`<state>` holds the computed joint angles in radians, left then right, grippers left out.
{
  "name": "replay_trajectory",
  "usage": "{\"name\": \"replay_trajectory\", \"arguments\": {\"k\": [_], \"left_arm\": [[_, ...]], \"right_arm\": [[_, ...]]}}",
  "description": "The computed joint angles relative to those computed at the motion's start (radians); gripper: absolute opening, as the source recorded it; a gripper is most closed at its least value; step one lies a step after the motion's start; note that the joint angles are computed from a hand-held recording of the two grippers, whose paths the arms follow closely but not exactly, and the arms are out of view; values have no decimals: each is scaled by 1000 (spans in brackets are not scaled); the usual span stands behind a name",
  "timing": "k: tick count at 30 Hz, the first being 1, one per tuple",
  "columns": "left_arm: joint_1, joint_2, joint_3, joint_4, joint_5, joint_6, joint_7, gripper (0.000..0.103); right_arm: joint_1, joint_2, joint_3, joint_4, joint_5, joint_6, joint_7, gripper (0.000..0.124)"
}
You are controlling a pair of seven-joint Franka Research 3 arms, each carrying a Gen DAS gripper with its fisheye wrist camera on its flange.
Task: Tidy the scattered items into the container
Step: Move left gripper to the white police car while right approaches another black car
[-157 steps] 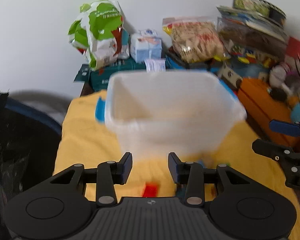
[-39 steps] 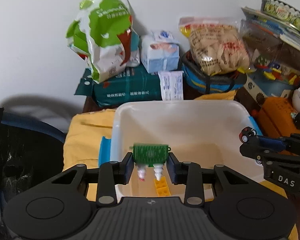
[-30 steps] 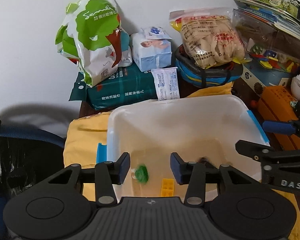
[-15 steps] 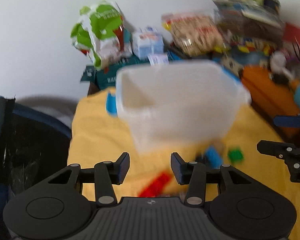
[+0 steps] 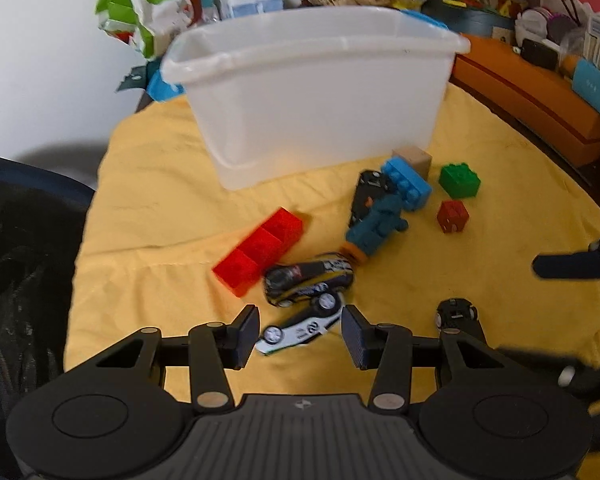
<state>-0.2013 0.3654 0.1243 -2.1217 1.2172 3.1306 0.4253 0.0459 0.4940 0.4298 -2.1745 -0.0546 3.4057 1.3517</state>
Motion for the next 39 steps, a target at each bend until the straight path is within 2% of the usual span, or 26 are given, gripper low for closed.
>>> {"name": "replay_trajectory", "arguments": {"k": [3, 4, 7, 9, 10, 11, 13, 15, 18, 20, 24, 27, 31, 33, 34, 35, 36, 39], "left_arm": [[-47, 18, 44, 25, 114, -6, -92, 50], [-50, 22, 46, 32, 156, -10, -125, 51], [-19, 28, 18, 46, 193, -12, -145, 51], [11, 25, -13, 45, 185, -17, -121, 51], [15, 21, -17, 46, 209, -17, -136, 51], [11, 15, -12, 51, 268, -20, -188, 51], [22, 9, -16, 61, 370, -22, -279, 51], [57, 16, -41, 60, 333, -17, -236, 51], [103, 43, -87, 60, 224, -23, -107, 52], [96, 55, -85, 64, 200, -29, -73, 53], [93, 70, -86, 56, 99, -16, 26, 51], [56, 65, -55, 47, 80, 1, 43, 51], [20, 67, -25, 45, 65, 11, 55, 51], [33, 67, -41, 39, 10, 17, 109, 45], [53, 67, -65, 32, -39, 22, 161, 37], [69, 67, -85, 28, -79, 25, 208, 29], [76, 68, -96, 26, -108, 26, 243, 28], [42, 65, -70, 21, -137, 36, 281, 28]], "right_arm": [[24, 9, -2, -4, 10, -1, 3, 72], [60, 9, -29, -6, 25, 8, 0, 72], [126, 20, -74, 9, 64, 8, 0, 70], [230, 21, -161, 21, 120, 10, -14, 67], [290, 21, -208, 34, 183, -2, -40, 60], [314, 21, -233, 40, 188, -12, -18, 59], [316, 24, -233, 49, 218, -26, -15, 59], [343, 20, -258, 48, 244, -30, -23, 59], [372, 22, -287, 55, 278, -38, -31, 57], [383, 26, -299, 65, 300, -47, -30, 52], [375, 25, -292, 74, 321, -65, -25, 51], [355, 30, -270, 81, 326, -59, -18, 52], [392, 48, -307, 106, 335, -66, -25, 52], [369, 52, -287, 111, 327, -68, -31, 48], [361, 50, -281, 110, 323, -68, -35, 38], [345, 47, -268, 107, 320, -68, -37, 34], [324, 43, -250, 104, 316, -74, -37, 34], [307, 30, -242, 87, 313, -69, -39, 34]]}}
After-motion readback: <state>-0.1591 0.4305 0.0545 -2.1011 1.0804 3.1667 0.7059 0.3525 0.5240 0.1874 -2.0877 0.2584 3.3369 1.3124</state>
